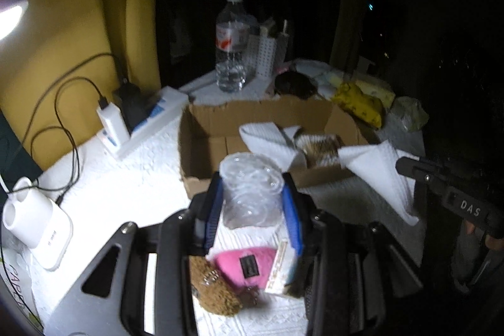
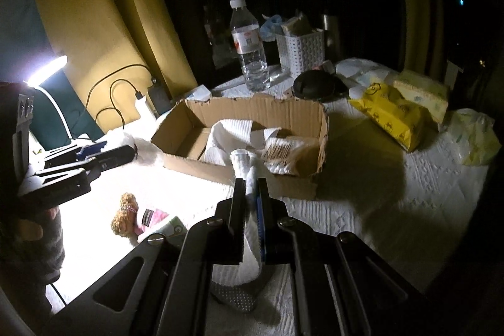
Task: Organize soft objects
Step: 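Carry the cloth with the right tool while the left tool carries the plastic bag to the box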
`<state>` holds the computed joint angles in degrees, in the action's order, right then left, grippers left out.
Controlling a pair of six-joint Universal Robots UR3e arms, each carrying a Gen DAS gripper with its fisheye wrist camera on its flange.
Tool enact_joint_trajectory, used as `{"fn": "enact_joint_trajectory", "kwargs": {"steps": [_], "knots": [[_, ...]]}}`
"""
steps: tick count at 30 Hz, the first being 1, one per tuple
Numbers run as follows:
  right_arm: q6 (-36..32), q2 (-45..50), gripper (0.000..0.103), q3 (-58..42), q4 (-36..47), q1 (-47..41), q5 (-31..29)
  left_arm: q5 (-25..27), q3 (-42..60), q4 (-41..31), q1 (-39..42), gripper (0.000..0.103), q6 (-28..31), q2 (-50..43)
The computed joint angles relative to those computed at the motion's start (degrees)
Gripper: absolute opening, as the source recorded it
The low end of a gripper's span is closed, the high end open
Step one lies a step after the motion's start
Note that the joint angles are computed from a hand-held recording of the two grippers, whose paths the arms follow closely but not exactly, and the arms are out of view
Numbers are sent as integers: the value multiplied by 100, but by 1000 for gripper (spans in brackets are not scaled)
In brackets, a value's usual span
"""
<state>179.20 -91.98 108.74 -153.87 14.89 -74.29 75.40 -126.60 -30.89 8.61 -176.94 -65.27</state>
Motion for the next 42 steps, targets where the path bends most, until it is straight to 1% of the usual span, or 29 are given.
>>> {"fn": "enact_joint_trajectory", "kwargs": {"steps": [5, 14, 20, 24, 29, 31, 36, 42], "knots": [[-43, 108, 7, -219, 54, -3, -4, 121, 198, 108, -2, 37, 26, -145], [-328, 327, 5, -747, 285, 11, 38, 132, 407, 277, 133, 37, -17, -323], [-309, 200, 5, -821, 241, -66, 146, 204, 551, 407, 156, 37, -67, -482], [-330, 301, 5, -967, 259, -116, 167, 245, 684, 531, 149, 37, -50, -689], [-347, 610, 5, -1201, 213, -165, 147, 170, 727, 683, 217, 37, -52, -918], [-372, 749, 5, -1299, 187, -195, 149, 31, 706, 753, 325, 37, -40, -1014], [-425, 1173, 5, -1614, 185, -231, 135, 41, 778, 960, 351, 37, -77, -1397], [-439, 1809, 5, -2119, 162, -191, -34, 33, 957, 1141, 323, 37, -14, -1915]]}}
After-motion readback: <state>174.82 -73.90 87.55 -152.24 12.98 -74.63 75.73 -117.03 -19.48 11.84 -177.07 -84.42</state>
